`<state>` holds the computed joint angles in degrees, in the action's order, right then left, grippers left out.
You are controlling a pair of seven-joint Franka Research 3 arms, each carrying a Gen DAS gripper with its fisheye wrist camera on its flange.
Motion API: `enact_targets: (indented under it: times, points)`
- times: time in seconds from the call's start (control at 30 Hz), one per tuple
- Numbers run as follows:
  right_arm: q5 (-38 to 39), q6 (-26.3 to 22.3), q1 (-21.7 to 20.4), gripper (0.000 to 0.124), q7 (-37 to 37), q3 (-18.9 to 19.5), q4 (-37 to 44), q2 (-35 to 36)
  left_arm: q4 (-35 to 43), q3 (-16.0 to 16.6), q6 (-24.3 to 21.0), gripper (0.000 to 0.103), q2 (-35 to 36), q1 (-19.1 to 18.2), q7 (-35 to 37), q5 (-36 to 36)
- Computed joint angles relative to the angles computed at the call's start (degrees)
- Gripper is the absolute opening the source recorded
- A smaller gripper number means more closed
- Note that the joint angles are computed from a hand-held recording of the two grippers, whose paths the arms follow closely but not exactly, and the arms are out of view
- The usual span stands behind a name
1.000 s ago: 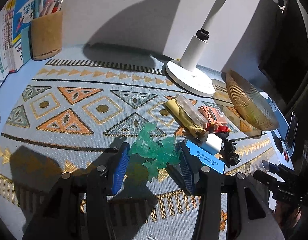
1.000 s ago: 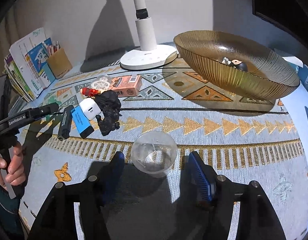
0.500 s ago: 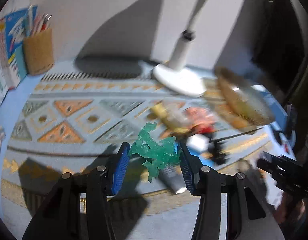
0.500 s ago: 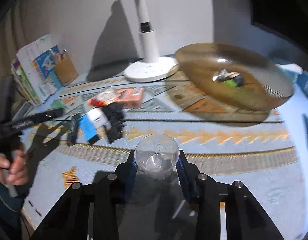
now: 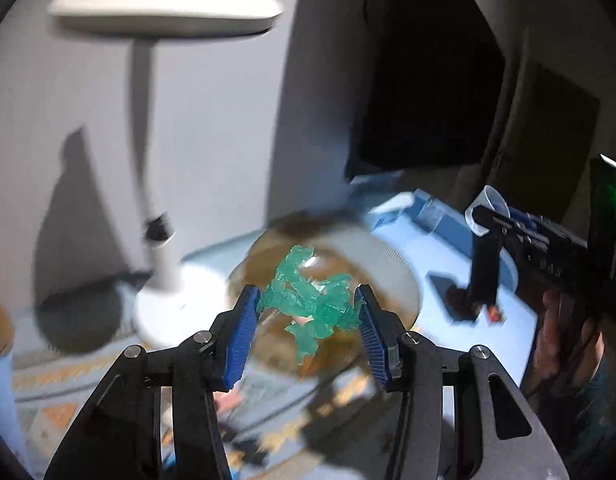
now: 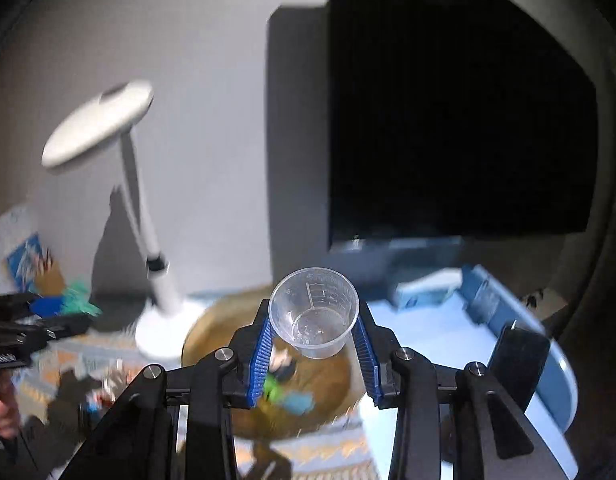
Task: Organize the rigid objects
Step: 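Carry both toys over the amber bowl and open both tools, then withdraw both tools from the bowl toward the remaining items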
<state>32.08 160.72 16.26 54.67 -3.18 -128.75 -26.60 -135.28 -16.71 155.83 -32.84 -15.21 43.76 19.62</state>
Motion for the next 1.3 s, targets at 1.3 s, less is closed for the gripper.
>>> enact_targets:
  times: [1.3]
  points:
    - [-4.9,-12.1,-5.6,0.066,12.0,2.2,5.2,8.8,-3.8,1.0,0.2,0.083,0.3,-0.7,0.3,-5.5]
